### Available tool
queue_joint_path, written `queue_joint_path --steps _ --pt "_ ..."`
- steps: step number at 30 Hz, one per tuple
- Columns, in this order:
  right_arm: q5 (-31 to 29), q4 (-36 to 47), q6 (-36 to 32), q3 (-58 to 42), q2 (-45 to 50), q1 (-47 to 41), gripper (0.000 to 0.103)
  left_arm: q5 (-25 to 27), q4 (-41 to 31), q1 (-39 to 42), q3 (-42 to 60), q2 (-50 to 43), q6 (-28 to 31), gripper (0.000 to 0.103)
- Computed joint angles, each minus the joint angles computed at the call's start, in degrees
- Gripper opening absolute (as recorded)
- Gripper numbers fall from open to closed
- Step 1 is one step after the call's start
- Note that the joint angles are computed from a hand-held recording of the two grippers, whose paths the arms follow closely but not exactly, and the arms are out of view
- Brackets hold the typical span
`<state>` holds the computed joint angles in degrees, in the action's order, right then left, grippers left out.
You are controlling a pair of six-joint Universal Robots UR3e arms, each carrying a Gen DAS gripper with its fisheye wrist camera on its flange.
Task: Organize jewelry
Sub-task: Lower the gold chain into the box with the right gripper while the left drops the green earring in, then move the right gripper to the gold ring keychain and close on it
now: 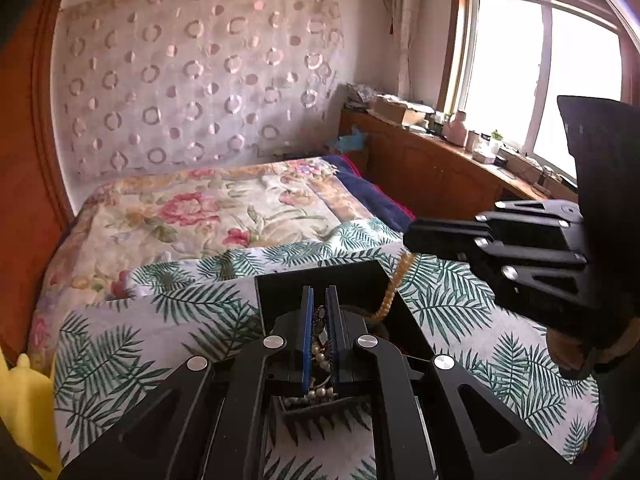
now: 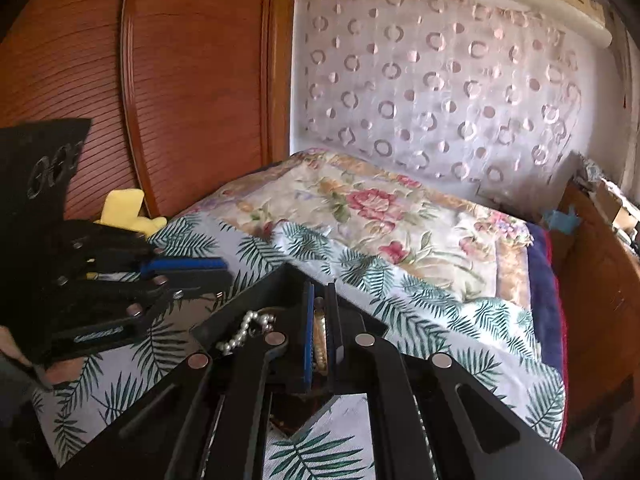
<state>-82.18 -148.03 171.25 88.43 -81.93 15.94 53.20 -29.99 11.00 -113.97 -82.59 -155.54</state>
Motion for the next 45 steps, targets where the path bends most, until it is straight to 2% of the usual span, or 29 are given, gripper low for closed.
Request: queue_joint_path --steps 3,4,6,9,12,15,17,19,24,31,36,39,42,45 --pt "0.75 -0.64 -0.19 1.69 -0.41 -0.19 0.009 0.86 0.77 -1.39 1.19 -2.31 -0.43 0.006" --pt "0.88 -0.77 -0.18 2.18 -0.71 -0.38 0.019 1.03 0.88 -1.68 1.48 -2.81 -0.53 0.006" --pt "1.80 -1.31 0.05 3.48 -1.51 -1.00 0.031 1.25 1.17 -2.14 2.14 -3.84 -0.82 0.006" --pt "2.26 -1.79 0.24 5.12 -2.55 -1.52 0.031 1.28 0.92 -2.29 2.74 -4.58 -0.95 0.008" --pt "2.52 -2.59 0.39 7.62 -4.18 -1.93 0.031 1.09 0.93 -2.00 2.75 -4.44 -1.14 0.024" --pt "2.32 -3.34 1.27 10.85 -6.69 -2.13 0.031 0.96 0.63 -1.23 1.66 -2.88 -0.77 0.029" --pt "3.11 -4.13 1.76 14.77 -9.72 -2.51 0.031 0.84 0.61 -0.36 -0.05 -0.97 0.02 0.040" --pt "3.36 -4.49 2.15 18.83 -12.75 -2.54 0.031 0.14 0.33 1.07 -3.22 2.11 1.61 0.051" --pt "3.65 -4.54 3.10 27.68 -18.36 -1.29 0.031 -0.79 -1.50 4.17 -12.59 10.94 7.29 0.067" --pt "0.58 -3.81 5.29 35.47 -20.59 4.34 0.031 -2.41 -11.32 9.38 -22.21 23.39 14.88 0.070" --pt "-1.28 -2.45 6.71 36.83 -20.42 7.28 0.031 -0.83 -17.73 11.23 -25.80 29.66 17.30 0.070" --pt "-3.58 -3.15 6.99 37.59 -20.24 9.25 0.031 -0.23 -24.22 13.32 -26.85 33.47 20.52 0.070" --pt "-4.03 -3.01 8.48 36.93 -19.70 9.57 0.031 1.02 -26.26 13.77 -27.75 34.93 21.97 0.070" --pt "-8.65 -4.44 8.37 35.08 -16.91 12.92 0.020 3.01 -26.03 13.46 -29.21 36.42 22.60 0.070"
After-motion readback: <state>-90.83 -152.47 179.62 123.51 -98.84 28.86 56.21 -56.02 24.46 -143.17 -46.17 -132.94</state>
